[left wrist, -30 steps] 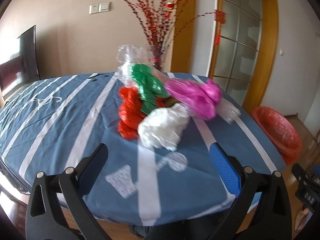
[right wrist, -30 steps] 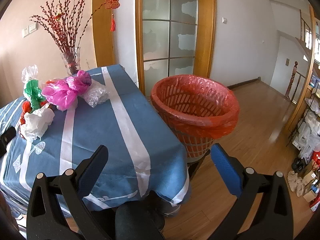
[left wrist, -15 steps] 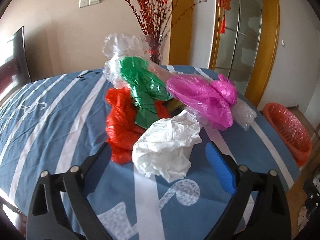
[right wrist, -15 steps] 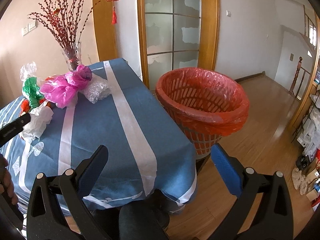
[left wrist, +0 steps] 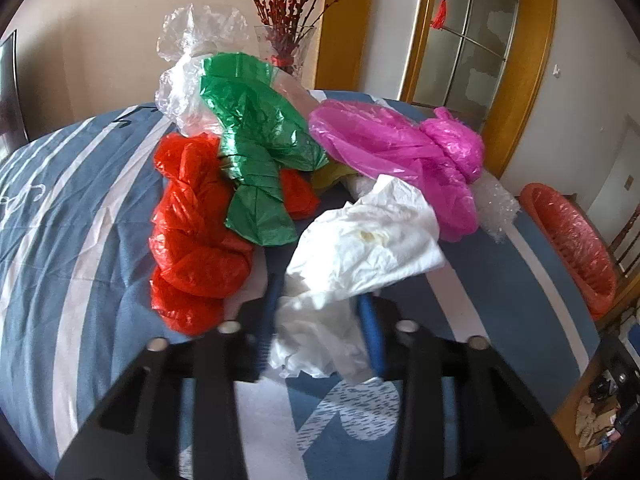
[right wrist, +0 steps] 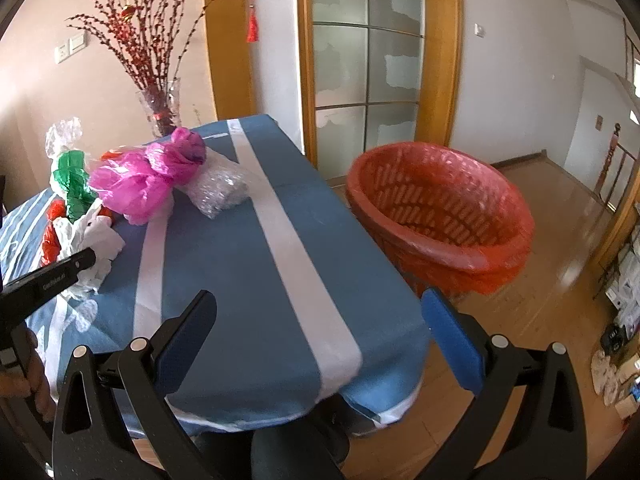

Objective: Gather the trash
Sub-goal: 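Grasp the white plastic bag with the left tool while the right tool reaches the pink bag, then grasp the pink plastic bag with the right tool while the left tool holds the white bag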

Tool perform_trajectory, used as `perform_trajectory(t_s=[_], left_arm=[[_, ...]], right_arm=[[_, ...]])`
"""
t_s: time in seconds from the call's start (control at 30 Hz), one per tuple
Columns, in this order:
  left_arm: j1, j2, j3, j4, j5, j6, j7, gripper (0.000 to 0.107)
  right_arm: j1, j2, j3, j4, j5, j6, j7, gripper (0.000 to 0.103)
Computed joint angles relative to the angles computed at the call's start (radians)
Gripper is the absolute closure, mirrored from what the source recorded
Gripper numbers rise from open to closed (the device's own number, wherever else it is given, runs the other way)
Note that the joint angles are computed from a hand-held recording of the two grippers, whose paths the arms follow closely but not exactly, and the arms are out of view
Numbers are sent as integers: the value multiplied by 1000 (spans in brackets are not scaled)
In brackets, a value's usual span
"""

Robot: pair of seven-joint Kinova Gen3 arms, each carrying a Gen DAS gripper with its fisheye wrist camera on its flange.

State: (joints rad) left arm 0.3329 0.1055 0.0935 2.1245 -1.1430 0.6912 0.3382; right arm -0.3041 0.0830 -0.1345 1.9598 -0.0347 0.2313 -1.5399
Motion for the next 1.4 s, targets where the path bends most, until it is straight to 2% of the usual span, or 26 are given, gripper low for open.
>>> perform_trajectory(t_s=[0.07,0.2,0.37,0.5,0.67,0.83,0.87,0.9,0.93,0.97,1.1,1.2,1.4], left_arm=[[-6,-15,-3,11,-7,-21,3,80],[-14,-58,12,31,-13,-29,18,80],[-31,-119,54,43,2,35,9,80],[-54,-156,79,47,24,89,-8,80],[-96,-198,95,66,46,112,-13,80],[-136,-222,106,84,57,112,-23,80],[-143,-226,106,87,60,108,-25,79],[-149,-226,109,87,61,107,-24,79],[-155,-229,108,89,63,103,-26,79],[-159,-229,112,91,62,101,-23,79],[-172,-233,117,93,56,92,-26,79],[-176,-232,119,86,56,83,-37,79],[-170,-218,126,58,48,69,-59,79]], right_arm=[[-11,12,-6,-19,6,0,0,2],[-13,35,-32,-56,-12,-11,30,2],[21,96,-113,-153,-114,-1,145,2],[34,167,-168,-265,-184,60,224,15],[-57,253,-127,-397,-170,116,196,18],[-174,325,-43,-497,-68,175,115,28],[-201,340,-22,-516,-41,193,96,34],[-215,354,-13,-533,-19,213,84,45],[-211,363,-18,-542,-14,228,84,52],[-198,374,-35,-557,-21,252,91,63],[-121,359,-109,-535,-93,242,157,75],[-57,333,-158,-517,-164,234,221,77],[50,268,-207,-474,-304,193,332,77]])
